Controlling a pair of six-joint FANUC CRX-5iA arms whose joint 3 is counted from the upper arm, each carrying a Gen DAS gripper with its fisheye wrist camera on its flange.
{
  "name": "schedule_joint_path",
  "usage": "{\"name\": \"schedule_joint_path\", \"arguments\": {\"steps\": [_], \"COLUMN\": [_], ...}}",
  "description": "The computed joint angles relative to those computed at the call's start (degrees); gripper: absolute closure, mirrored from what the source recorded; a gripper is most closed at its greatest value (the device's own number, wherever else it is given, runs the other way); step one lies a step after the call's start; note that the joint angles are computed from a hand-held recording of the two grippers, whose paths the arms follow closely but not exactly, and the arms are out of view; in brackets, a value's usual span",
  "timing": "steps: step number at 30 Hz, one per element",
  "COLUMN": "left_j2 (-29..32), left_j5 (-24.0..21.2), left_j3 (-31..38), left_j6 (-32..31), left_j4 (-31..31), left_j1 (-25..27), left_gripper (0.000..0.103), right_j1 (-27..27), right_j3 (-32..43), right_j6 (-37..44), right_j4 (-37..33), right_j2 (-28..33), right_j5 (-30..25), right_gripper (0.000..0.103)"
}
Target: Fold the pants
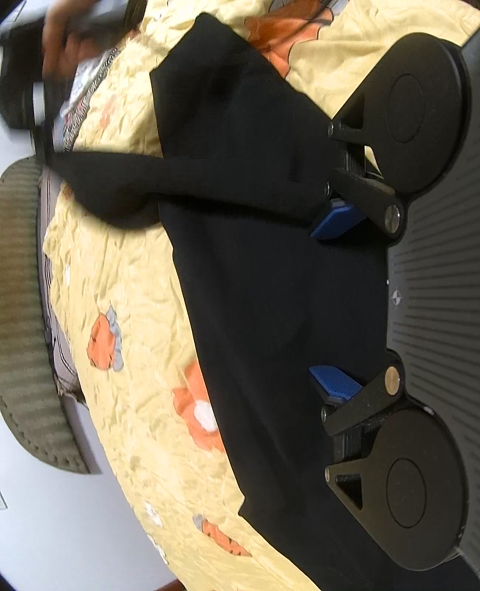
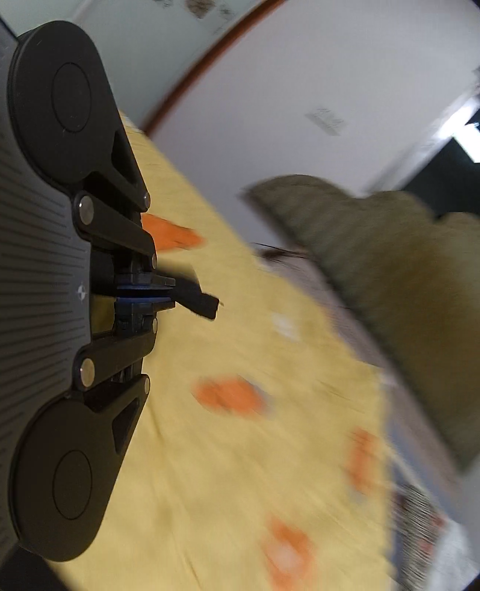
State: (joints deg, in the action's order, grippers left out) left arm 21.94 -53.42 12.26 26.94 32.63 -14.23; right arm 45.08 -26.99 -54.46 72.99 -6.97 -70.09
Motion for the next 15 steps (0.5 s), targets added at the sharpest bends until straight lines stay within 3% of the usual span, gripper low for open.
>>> {"name": "schedule_joint_path", "arguments": {"steps": [4,6,9,11,14,15], "left_j2": [2.4,3.0,2.4,2.1,1.3,1.0], "left_j5": [-6.6,-7.9,-6.7,-6.3,-5.0,-4.5], "left_j3": [3.6,4.3,3.5,3.2,2.2,1.9], "left_j6": [0.4,0.4,0.0,-0.4,0.0,-0.1], "left_j4": [0.9,1.2,0.8,1.7,2.6,3.0], "left_j1": [0.8,1.0,0.7,0.7,0.5,0.4], "left_gripper": [0.026,0.025,0.026,0.026,0.025,0.025], "right_j1": [16.7,23.3,27.3,29.4,32.3,32.1], "right_j3": [-1.1,2.3,7.1,6.6,-2.4,-5.3], "right_j6": [-5.3,-3.7,-5.7,-9.7,-14.9,-17.7], "right_j4": [-5.1,-13.0,-29.5,-34.0,-25.0,-22.3], "right_j2": [-2.9,-0.6,2.0,1.2,-5.4,-7.6], "right_j5": [-24.4,-36.4,-46.4,-47.8,-36.3,-32.2], "right_gripper": [0.100,0.100,0.099,0.096,0.089,0.078]}}
